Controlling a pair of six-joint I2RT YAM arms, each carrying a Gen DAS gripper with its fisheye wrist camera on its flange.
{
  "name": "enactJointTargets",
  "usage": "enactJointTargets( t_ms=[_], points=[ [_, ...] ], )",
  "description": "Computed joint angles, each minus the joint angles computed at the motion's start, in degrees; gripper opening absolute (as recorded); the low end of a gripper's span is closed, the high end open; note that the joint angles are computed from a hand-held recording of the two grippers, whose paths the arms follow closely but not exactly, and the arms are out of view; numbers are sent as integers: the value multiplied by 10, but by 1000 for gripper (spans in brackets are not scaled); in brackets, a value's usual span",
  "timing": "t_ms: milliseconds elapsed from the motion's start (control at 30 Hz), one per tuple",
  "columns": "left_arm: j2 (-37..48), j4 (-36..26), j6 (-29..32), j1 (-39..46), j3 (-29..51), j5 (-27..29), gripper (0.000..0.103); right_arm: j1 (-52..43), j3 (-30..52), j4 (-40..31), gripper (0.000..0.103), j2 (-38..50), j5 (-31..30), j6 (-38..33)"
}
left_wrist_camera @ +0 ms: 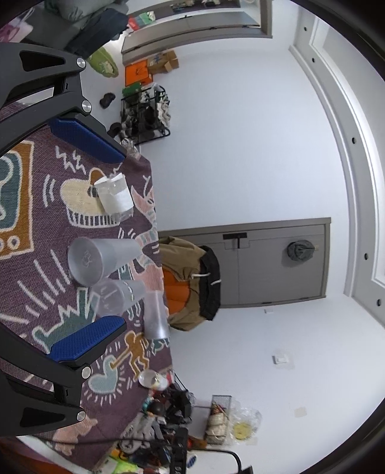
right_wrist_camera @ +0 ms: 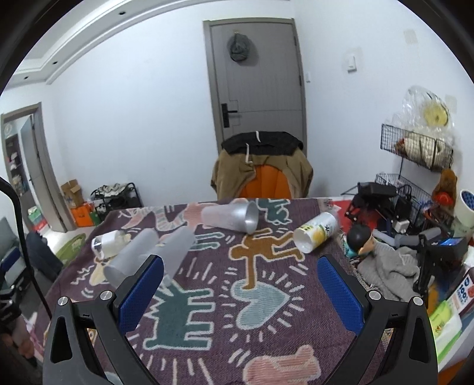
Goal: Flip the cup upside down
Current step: 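Move the right gripper toward the lying lemon-label vitamin C bottle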
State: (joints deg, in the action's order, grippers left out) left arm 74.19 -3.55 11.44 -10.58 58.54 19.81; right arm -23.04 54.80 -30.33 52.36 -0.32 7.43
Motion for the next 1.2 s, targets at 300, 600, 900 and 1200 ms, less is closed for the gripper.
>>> enactJointTargets(
  t_ms=[300, 600, 900, 1200],
  points=[
    [95, -26, 14, -48, 79, -41, 103, -120, 51, 37, 103, 122, -96, 1],
    [198, -56, 18, -86, 185, -89, 103, -163, 145, 27, 103, 268, -124, -6],
    [287, -96, 8, -125, 291, -126, 103, -186, 202, 40, 95, 384, -136, 11],
    [368, -125, 15, -141, 361, -136, 103, -242, 352, -15, 84, 548, -219, 85]
  ],
)
